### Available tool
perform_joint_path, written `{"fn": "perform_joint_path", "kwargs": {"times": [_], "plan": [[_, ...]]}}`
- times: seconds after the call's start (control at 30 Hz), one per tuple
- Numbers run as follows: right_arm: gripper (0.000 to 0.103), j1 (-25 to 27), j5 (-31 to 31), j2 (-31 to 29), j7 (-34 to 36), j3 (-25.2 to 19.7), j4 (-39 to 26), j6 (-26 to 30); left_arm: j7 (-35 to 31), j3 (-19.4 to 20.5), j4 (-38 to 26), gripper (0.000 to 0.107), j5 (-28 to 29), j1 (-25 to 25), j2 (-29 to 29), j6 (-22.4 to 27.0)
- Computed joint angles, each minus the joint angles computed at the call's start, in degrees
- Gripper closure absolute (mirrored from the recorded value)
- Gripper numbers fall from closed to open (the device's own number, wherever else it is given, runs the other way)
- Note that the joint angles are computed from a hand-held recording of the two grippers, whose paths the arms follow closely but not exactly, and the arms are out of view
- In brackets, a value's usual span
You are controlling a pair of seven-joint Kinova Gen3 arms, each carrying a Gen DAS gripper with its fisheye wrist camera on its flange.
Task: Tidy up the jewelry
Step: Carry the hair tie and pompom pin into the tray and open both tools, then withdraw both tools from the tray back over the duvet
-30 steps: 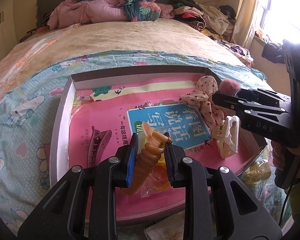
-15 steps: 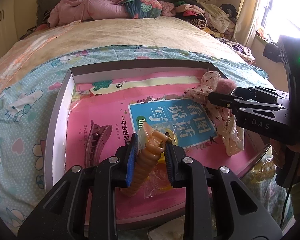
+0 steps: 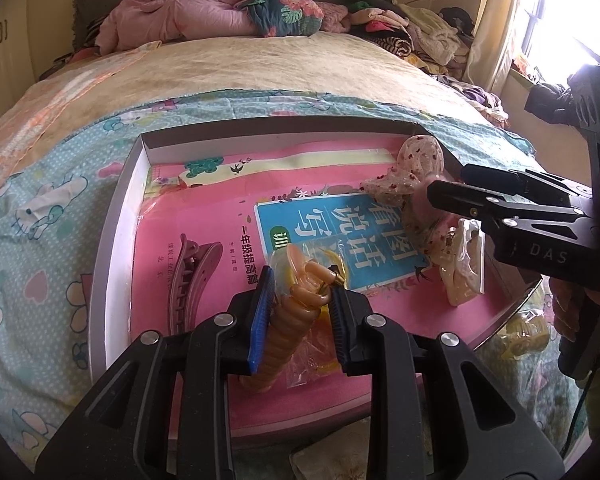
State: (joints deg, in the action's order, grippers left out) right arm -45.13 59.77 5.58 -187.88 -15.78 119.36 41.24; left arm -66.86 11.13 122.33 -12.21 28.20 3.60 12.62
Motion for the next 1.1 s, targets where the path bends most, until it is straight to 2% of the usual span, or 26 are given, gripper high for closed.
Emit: {"fn": "perform_joint_path", "kwargs": {"times": [0.17, 0.23, 0.53, 0.63, 0.7, 0.8, 0.87, 0.93, 1.0, 1.1], "plan": [[0.033, -1.18, 0.97, -1.37, -2.52, -1.23, 0.85, 2.19, 1.65, -0.05, 0.12, 0.086, -1.28, 0.42, -0.59, 0.33], [0.031, -1.54, 1.22, -2.06, -3.41, -1.94, 1.22, 3.16, 2.68, -0.02, 0.30, 0.079, -2.12, 0.51, -1.09, 0.44], [0.021, -3.42, 1.70, -4.55, -7.28, -5.36, 2.67, 8.46, 7.80, 1.93, 1.32, 0.059, -6.38, -0.86, -3.86, 1.14], [0.018, -4.05, 1.67, -5.31, -8.78, -6.52, 3.00, 10.29, 10.60, 3.38, 2.11, 0.047, -8.29, -2.07, -5.43, 1.40], [0.017, -4.64, 1.79, -6.04, -10.16, -7.50, 3.44, 11.58, 11.35, 4.32, 2.65, 0.045, -8.62, -2.98, -6.58, 1.52], [0.016, -5.61, 1.76, -6.89, -11.80, -9.03, 3.88, 13.67, 14.30, 7.03, 3.65, 0.032, -10.64, -5.33, -8.73, 1.96], [0.015, -6.36, 1.69, -7.31, -12.77, -10.09, 4.01, 15.23, 15.89, 9.15, 4.39, 0.028, -11.70, -7.29, -10.38, 2.21], [0.014, -7.11, 1.53, -7.71, -13.51, -11.01, 4.10, 16.65, 15.82, 10.06, 5.37, 0.021, -10.86, -8.41, -12.33, 2.08], [0.014, -7.99, 1.36, -8.01, -14.17, -12.02, 4.01, 18.37, 14.00, 10.15, 6.02, 0.020, -8.62, -8.70, -13.98, 2.16], [0.014, -9.57, 1.14, -8.42, -15.50, -13.58, 3.92, 21.03, 13.32, 12.66, 6.98, 0.017, -6.86, -11.21, -16.76, 2.63]]}}
